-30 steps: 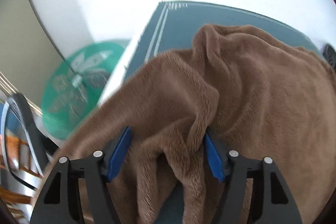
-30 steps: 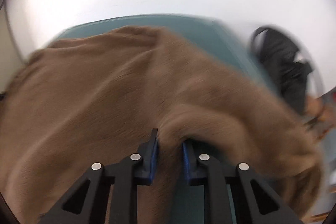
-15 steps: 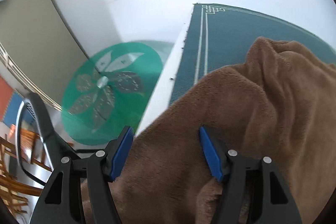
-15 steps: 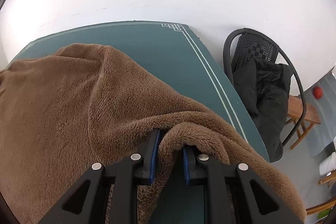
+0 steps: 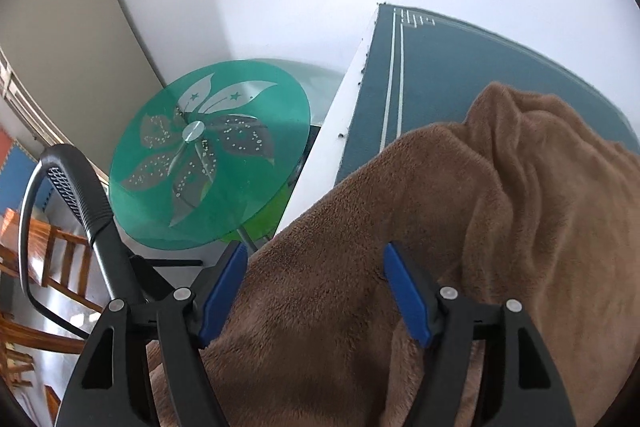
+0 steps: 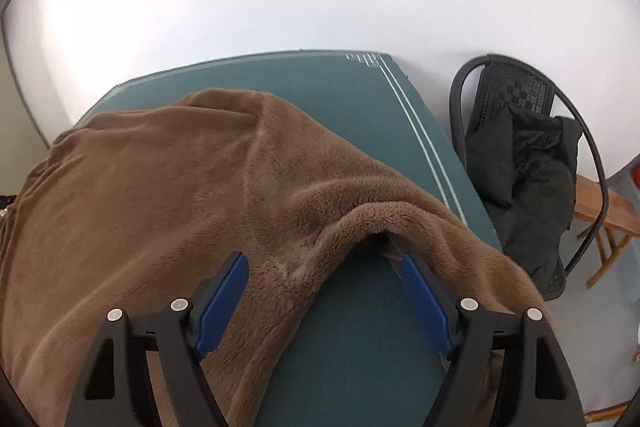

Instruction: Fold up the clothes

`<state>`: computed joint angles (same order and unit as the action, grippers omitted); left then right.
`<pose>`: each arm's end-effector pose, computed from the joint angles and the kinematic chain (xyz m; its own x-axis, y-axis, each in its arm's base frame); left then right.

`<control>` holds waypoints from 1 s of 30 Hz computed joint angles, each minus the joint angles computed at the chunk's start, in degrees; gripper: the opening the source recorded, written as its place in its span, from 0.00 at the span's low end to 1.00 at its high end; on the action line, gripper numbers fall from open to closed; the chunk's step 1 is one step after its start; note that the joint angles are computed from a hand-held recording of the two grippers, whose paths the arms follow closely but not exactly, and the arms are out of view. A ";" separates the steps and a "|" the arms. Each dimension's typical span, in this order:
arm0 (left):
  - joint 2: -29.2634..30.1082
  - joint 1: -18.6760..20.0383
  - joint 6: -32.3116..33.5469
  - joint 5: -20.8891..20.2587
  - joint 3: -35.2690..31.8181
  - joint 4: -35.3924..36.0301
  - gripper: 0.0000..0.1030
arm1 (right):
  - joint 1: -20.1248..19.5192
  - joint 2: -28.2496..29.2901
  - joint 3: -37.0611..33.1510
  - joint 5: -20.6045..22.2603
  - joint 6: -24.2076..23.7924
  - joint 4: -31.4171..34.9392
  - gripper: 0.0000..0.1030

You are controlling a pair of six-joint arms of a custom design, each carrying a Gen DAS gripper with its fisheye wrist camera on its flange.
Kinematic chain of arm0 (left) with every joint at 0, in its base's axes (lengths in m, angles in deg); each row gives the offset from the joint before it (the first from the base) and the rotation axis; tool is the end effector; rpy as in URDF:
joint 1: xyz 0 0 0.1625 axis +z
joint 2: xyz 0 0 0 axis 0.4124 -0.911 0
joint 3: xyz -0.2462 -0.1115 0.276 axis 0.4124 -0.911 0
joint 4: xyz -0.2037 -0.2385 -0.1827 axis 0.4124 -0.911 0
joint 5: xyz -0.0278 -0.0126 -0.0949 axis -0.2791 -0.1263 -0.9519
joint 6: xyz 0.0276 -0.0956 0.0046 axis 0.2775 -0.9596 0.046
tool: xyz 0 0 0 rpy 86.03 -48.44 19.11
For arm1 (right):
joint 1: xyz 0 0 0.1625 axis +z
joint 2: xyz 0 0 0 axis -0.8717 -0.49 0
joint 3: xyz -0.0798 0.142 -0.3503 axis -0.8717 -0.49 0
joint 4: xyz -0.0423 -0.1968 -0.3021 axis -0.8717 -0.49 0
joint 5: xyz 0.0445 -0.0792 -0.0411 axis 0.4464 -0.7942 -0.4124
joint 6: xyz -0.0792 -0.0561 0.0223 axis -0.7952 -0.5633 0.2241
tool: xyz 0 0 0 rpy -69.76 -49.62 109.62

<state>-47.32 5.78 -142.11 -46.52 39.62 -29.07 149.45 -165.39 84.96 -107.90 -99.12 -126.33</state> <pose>-0.1807 -0.3500 0.2977 -0.6628 -0.2124 -0.7180 0.2557 0.8371 -0.4836 0.0733 -0.3334 0.3683 -0.6897 -0.0129 0.7239 -0.4757 0.7618 -0.4397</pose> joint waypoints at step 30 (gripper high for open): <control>37.10 12.20 37.61 -0.60 -25.25 -26.42 0.80 | 5.01 41.82 -41.10 -1.51 1.92 19.57 0.78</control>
<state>-10.21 17.98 -104.50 -47.12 14.37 -55.50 154.46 -123.57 43.86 -109.41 -97.20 -106.76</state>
